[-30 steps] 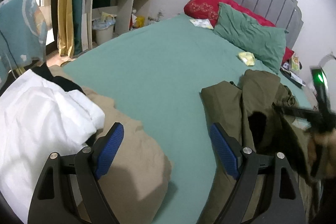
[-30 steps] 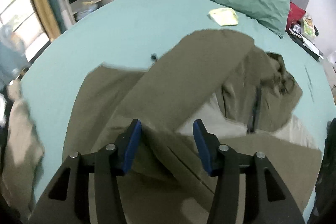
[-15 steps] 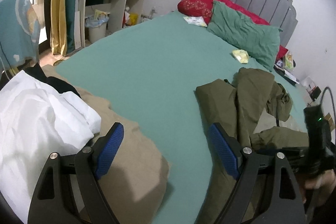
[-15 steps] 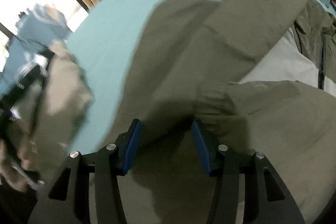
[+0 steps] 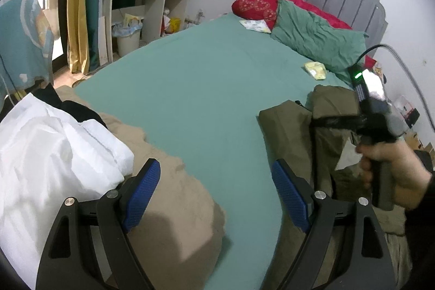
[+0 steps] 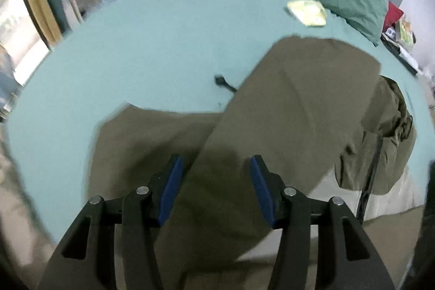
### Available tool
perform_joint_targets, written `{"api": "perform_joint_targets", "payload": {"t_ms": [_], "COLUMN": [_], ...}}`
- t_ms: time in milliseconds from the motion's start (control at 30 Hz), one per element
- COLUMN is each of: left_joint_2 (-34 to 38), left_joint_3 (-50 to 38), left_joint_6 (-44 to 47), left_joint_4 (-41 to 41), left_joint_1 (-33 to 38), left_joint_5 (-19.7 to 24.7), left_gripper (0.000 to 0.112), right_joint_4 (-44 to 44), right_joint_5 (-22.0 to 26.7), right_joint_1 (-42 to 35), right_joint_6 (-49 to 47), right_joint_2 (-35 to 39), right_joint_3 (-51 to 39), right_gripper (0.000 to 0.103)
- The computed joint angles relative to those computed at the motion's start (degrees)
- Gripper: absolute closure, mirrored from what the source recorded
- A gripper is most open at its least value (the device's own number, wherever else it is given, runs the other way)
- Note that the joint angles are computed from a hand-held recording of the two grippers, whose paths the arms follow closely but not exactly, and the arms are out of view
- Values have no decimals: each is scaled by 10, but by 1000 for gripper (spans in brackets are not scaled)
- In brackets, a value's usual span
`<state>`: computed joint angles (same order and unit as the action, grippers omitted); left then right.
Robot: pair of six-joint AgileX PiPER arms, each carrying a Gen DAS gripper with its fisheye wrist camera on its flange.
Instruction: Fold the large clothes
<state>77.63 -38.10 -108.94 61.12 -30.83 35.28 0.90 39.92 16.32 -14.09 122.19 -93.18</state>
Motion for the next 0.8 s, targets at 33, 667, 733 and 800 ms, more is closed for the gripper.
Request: {"api": "perform_joint_targets", "payload": {"t_ms": [33,667,733,800], "left_joint_2": [1,34,63,87], "left_joint_3": [0,-20,-31,-45], "left_joint_6": [4,-26,-40,-29], "left_joint_4": [-3,-41,-31,-51], "left_joint_1": [7,-40,-66,-84], "left_joint_5": [-7,-114,-114,-115], "left_gripper": [25,25,25,25], "right_joint_4": [-8,439,435,409], "right_joint_5": [12,-12,0,-2], "right_joint_1": [2,-272,-329,-375], "right_joint_6": [13,-444,-466,-481], "right_joint_2": [16,-405,-398,-361], "right_joint_3": [-13,374,418,449], "right_gripper": [59,101,100,100]}}
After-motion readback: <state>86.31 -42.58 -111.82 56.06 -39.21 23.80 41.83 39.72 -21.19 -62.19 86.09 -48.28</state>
